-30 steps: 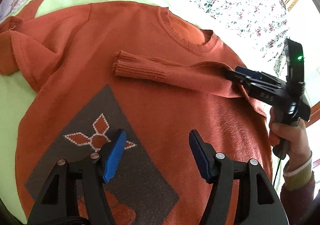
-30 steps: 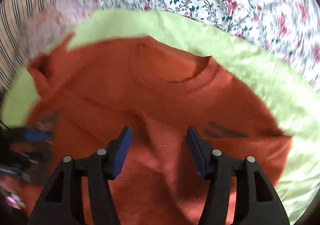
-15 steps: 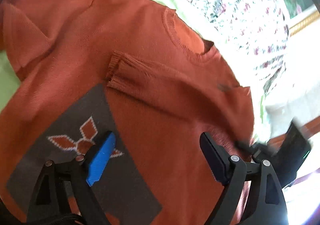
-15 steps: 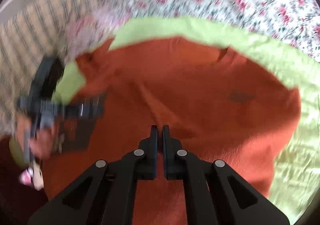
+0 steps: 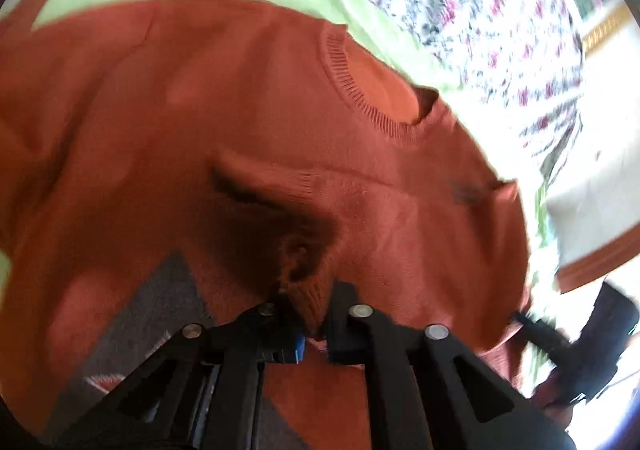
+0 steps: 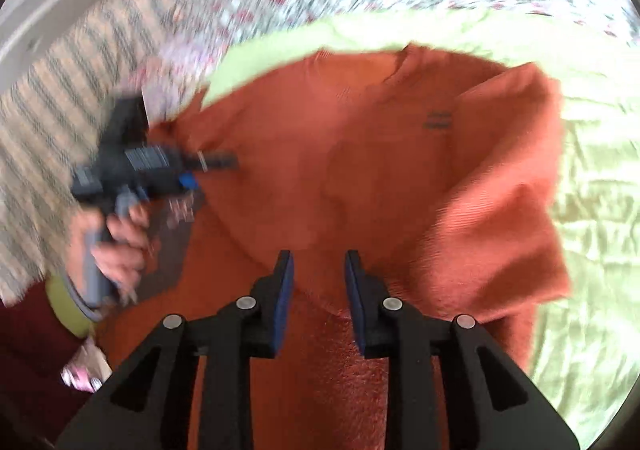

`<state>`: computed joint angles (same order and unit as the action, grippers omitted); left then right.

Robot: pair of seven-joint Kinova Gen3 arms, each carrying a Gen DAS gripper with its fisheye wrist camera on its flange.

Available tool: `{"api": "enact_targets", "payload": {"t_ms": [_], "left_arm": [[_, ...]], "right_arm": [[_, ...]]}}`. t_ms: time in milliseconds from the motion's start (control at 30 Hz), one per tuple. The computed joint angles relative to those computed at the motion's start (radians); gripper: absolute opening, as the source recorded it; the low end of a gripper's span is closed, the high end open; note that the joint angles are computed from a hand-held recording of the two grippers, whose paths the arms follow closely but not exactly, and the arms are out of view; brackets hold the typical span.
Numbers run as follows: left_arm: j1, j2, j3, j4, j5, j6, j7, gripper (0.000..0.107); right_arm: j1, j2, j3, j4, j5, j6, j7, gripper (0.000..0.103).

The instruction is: Fold small clothes

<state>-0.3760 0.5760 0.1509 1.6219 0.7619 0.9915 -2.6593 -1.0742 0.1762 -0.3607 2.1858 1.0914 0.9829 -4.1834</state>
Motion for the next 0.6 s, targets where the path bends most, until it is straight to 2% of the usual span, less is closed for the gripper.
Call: {"api": "enact_targets", "payload": {"t_ms": [133, 200, 233, 333, 400, 433, 533, 600], "left_arm": [[-0.141, -0.075, 0.1, 0.053, 0.145, -0.139, -0.122, 0.004], [-0.159, -0.037, 0.099, 0.023, 0.177, -0.132, -0.133, 0.005], [-0.14, -0.015, 0.072, -0.004, 0.169, -0.104, -0.121, 0.005], [-0.097, -0.007, 0.011, -0.014, 0.158, -0.074, -0.143, 0.006], [-0.074, 0.024, -0.018, -0.049, 0.132, -0.02, -0.098, 0.019], [-0.076, 0.035, -0.015, -0.06, 0.119, -0.01, -0.079, 0.021], [-0.069, 0.031, -0.011, -0.045, 0.094, -0.049, -0.084, 0.019], [-0.065, 0.023, 0.0, -0.022, 0.094, -0.082, -0.099, 0.008]], "right_arm": [[-0.179, -0.03, 0.089, 0.005, -0.087, 0.163, -0.117, 0.028], [-0.216, -0.043, 0.103, -0.006, -0.164, 0.239, -0.137, 0.028], [-0.206, -0.045, 0.097, -0.01, -0.193, 0.259, -0.147, 0.028], [-0.086, -0.07, 0.034, 0.021, -0.248, 0.224, -0.204, 0.028], [-0.001, -0.086, -0.015, 0.053, -0.227, 0.184, -0.249, 0.028], [0.027, -0.094, -0.015, 0.063, -0.218, 0.162, -0.259, 0.03], [0.118, -0.117, 0.014, 0.074, -0.203, 0.07, -0.2, 0.05], [0.179, -0.117, 0.034, 0.069, -0.213, 0.009, -0.121, 0.053]]}}
